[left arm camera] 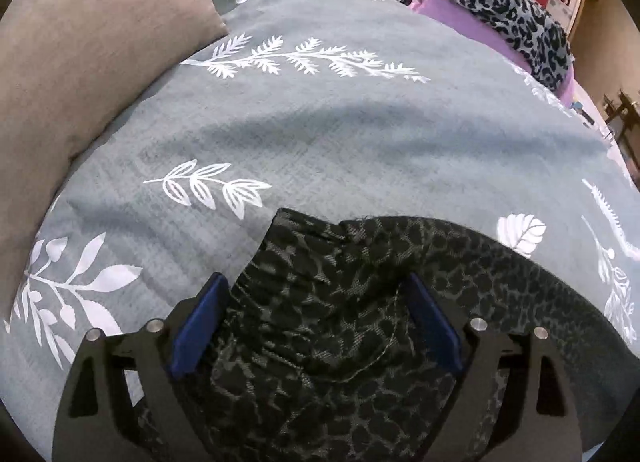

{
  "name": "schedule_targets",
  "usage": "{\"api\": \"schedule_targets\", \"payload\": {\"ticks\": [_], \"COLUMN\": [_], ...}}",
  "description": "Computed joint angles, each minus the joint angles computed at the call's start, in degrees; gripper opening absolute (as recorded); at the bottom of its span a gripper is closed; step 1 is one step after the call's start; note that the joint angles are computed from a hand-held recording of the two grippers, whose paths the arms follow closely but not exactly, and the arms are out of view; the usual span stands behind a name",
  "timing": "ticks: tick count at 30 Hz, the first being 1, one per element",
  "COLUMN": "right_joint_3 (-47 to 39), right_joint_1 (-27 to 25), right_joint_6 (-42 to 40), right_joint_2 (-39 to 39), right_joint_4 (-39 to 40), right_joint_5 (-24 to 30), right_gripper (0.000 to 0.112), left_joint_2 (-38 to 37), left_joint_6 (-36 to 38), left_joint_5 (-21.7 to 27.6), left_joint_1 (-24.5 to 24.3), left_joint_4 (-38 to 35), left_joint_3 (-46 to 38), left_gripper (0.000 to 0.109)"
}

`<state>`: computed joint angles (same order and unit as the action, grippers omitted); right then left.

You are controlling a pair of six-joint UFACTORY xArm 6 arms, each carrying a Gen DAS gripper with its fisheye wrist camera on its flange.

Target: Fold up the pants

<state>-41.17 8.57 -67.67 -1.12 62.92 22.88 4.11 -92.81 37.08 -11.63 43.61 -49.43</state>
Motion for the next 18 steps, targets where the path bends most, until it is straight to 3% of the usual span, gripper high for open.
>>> {"api": "schedule_targets", "payload": {"ticks": [5, 14, 18], "right_joint_3": [-3.37, -3.32, -3.36], "right_joint_1": [0.63, 0.91, 0.48], "right_joint_6": [1.40, 2.00, 1.87], "right_joint_2": [3.25, 4.71, 4.72], "right_joint_4": [-0.62, -0.48, -0.13], "right_joint_5": [0.10, 1.89, 2.29], "right_gripper": [0.066, 0.066, 0.066], "left_joint_2": [-0.95, 3.91, 3.97], "left_joint_6": [0.82, 5.76, 7.45], "left_joint_5": [-4.08, 1.23, 0.28], "left_joint_1": [1.04, 2.42, 4.18], "left_joint_4": [-2.30, -2.72, -5.71], "left_joint_3": [0.03, -6.88, -6.07], "left_gripper": [0.089, 0.090, 0.090]}}
